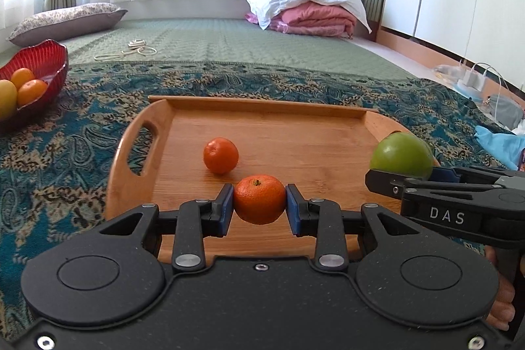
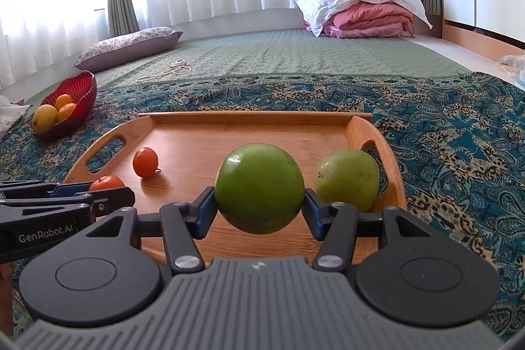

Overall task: Organize fruits
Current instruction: 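Carry the tangerine and green apple onto the tray with both tools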

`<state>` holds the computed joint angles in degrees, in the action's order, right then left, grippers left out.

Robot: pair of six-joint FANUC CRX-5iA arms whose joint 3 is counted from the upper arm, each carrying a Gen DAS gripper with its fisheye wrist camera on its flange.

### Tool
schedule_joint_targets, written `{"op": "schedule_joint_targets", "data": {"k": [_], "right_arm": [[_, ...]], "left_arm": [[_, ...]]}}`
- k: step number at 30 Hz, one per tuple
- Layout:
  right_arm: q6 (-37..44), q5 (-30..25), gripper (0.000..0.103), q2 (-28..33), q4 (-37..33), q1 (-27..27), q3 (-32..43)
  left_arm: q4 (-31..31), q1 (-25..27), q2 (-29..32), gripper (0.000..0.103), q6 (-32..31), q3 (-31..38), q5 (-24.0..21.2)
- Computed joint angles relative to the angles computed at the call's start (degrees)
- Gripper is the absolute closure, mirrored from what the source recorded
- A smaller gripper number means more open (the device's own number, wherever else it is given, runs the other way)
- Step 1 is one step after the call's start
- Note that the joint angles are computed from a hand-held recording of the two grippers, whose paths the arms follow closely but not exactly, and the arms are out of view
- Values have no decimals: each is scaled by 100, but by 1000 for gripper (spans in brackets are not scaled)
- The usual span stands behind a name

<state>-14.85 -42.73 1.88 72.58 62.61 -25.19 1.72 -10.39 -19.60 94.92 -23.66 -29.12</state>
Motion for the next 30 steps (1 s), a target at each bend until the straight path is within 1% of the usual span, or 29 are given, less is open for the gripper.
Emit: {"op": "schedule_joint_targets", "data": {"k": [6,8,12,16,30], "right_arm": [[124,37,44,159,-104,-98,116],[157,47,44,193,-136,-124,140],[255,90,44,256,-170,-171,194],[271,120,44,301,-144,-210,215],[310,227,44,370,-233,-271,264]], "left_arm": [[-104,-20,362,72,95,281,-29],[-32,14,483,72,82,380,-137],[-111,27,683,72,239,581,-294],[-64,51,788,72,181,640,-316],[-147,70,952,72,290,753,-381]]}}
